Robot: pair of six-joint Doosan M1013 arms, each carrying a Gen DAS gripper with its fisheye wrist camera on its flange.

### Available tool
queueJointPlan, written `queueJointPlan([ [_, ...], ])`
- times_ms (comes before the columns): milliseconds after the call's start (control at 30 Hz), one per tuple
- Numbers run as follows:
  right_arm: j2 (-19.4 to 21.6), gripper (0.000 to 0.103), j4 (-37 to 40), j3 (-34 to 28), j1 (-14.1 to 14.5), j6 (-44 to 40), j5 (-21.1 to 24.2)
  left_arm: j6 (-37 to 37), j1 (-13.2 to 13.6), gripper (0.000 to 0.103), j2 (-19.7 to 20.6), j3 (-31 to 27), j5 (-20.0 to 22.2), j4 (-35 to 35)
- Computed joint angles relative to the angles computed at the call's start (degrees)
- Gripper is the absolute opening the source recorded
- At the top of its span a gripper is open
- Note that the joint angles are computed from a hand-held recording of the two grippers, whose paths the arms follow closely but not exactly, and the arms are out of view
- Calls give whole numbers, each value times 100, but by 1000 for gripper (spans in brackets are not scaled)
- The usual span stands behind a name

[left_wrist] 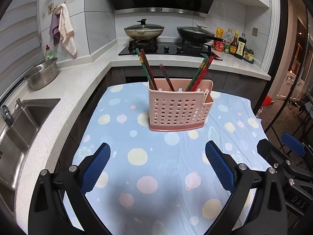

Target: Organize utensils

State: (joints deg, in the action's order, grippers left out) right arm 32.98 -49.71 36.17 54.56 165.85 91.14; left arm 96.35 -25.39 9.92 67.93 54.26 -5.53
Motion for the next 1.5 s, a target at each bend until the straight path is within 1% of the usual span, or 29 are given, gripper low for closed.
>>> queueJointPlan([
  [167, 69, 86, -39, -98, 55, -66, 279, -56, 9, 95, -93, 175, -4, -55],
  [367, 138, 87, -74, -150, 118, -181, 500, -118, -9, 96, -198, 378, -18, 48],
  [433, 136, 96, -79, -125, 139, -124, 550, -205, -26, 96, -233, 447, -34, 164],
  [600, 86, 96, -21, -6, 176, 35, 563, -263, 13, 96, -292, 545, -29, 127],
  [733, 101, 96, -116, -5, 211, 19, 701, -330, 3, 96, -335, 618, -70, 268],
  [1067, -50, 96, -50, 304, 230, 267, 774, -410, 72, 96, -368, 692, -106, 397],
  [1300, -44, 96, 12, 331, 236, 257, 784, -445, 79, 96, -406, 760, -214, 495],
  [1500, -23, 96, 34, 312, 240, 233, 762, -410, 72, 96, -408, 758, -197, 482],
])
